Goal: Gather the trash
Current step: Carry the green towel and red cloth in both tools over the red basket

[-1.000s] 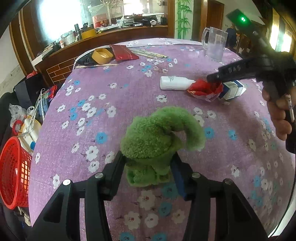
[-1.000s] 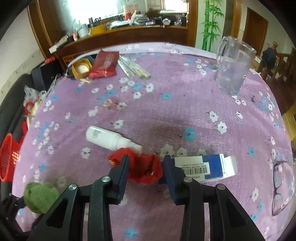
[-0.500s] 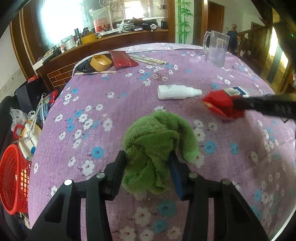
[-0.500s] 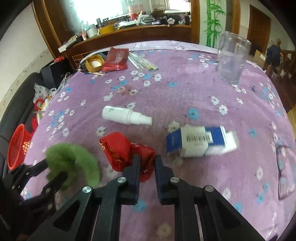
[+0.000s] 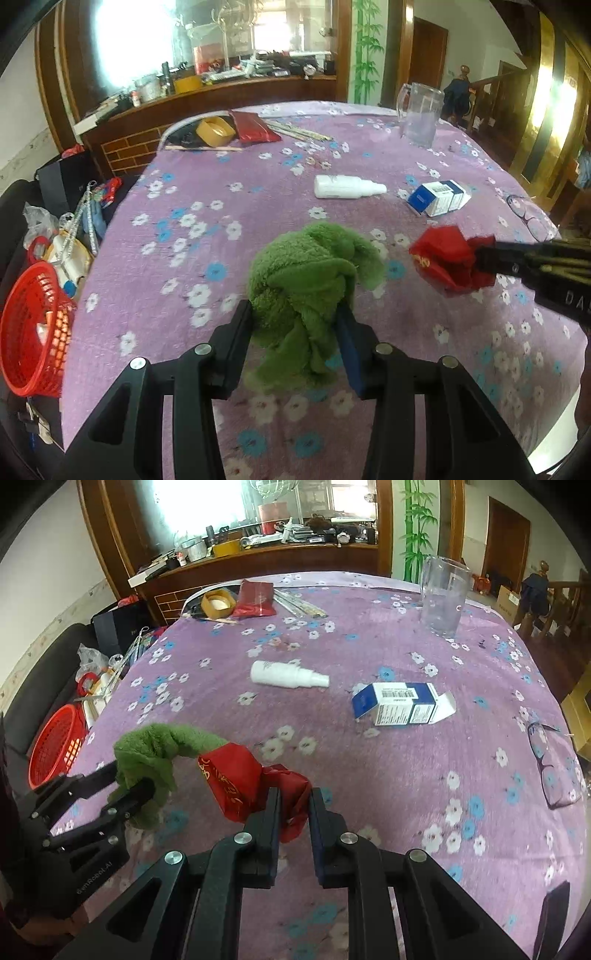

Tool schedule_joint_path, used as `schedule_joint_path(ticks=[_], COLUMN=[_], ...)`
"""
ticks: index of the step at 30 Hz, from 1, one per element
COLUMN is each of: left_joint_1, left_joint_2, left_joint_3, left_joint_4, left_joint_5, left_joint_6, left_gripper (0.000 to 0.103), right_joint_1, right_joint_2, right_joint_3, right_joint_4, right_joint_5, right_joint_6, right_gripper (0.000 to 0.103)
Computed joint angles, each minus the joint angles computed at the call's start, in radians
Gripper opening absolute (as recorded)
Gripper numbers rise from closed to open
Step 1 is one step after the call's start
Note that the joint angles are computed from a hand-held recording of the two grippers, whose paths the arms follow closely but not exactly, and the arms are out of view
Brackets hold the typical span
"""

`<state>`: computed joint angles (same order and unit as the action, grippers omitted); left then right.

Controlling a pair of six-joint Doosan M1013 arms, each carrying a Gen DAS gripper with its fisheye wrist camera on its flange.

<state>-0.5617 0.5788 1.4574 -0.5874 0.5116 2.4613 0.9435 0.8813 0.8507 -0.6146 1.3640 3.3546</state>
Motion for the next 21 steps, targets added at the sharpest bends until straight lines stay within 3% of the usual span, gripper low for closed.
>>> schedule_joint_path(ticks=[21], left_joint_1=[0.079], left_joint_2=[-0.042], left_joint_3=[0.032], left_joint_4=[-0.100], left_joint_5=[-0.043], left_joint_6=[0.096], left_gripper=[0.043], right_joint_1=[0.014], right_joint_2=[0.224], right_joint_3=[-0.452], right_joint_4=[-0.006], right_joint_5=[0.214], right_joint_6=[-0.222], right_gripper=[0.015])
